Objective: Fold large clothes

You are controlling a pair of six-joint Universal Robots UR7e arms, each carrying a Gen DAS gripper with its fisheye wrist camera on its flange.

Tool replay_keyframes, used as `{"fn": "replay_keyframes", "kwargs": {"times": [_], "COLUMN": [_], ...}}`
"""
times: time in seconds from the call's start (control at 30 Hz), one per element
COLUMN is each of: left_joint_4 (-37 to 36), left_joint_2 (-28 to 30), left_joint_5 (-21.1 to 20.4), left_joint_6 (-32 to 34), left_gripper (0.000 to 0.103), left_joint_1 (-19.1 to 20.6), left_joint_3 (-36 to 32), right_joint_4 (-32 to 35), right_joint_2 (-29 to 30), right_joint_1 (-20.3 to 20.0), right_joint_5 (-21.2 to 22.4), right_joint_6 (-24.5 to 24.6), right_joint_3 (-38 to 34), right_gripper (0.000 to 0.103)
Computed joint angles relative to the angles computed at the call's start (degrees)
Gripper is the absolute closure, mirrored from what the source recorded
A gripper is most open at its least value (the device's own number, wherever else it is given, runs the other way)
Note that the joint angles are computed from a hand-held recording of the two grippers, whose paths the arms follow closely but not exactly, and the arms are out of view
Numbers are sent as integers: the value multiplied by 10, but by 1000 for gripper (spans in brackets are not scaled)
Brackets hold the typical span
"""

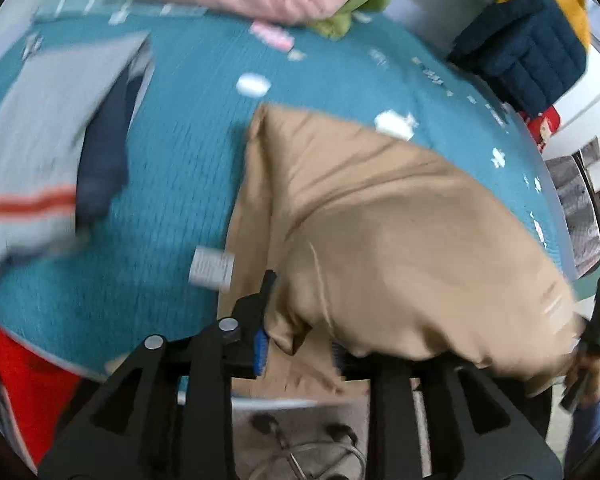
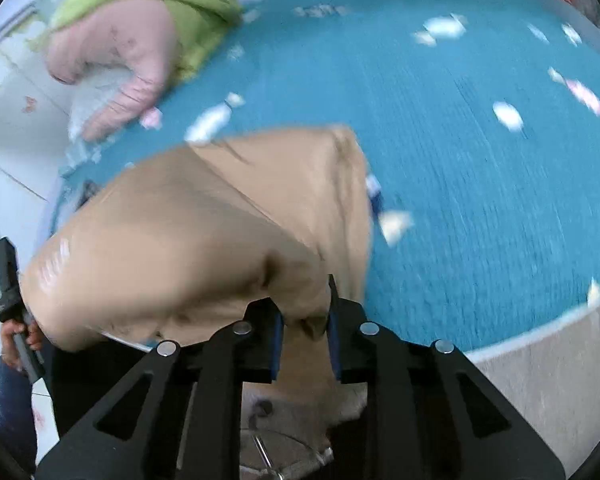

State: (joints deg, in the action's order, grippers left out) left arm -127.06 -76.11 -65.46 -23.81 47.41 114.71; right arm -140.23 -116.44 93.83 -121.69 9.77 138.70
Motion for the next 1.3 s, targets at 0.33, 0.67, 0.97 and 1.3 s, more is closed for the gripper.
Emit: {"fn": "replay_keyframes", "kwargs": {"times": [0.33,0.67,0.97,1.3], "left_joint_4": [81,-27,33,-18], "left_joint_2": [-102,0,43,-14], "left_joint_5": [57,44,46,20], "left_joint_6": [-102,-49,-101,-87], "left_gripper": [32,32,30,29], "left_joint_1": [-47,-64,-14,-9], "left_joint_3": [39,26,34,49], "right_joint_4": [79,-103,-108,-130], "right_joint_2": [-30,95,101,161], "right_joint_1": [104,39,-88,31], "right_joint_5": [-66,27,70,5], "right_joint_6": [65,60,109,114], "right_joint_3": [-18,-20,47,-15], "right_gripper": [64,84,103,99]}}
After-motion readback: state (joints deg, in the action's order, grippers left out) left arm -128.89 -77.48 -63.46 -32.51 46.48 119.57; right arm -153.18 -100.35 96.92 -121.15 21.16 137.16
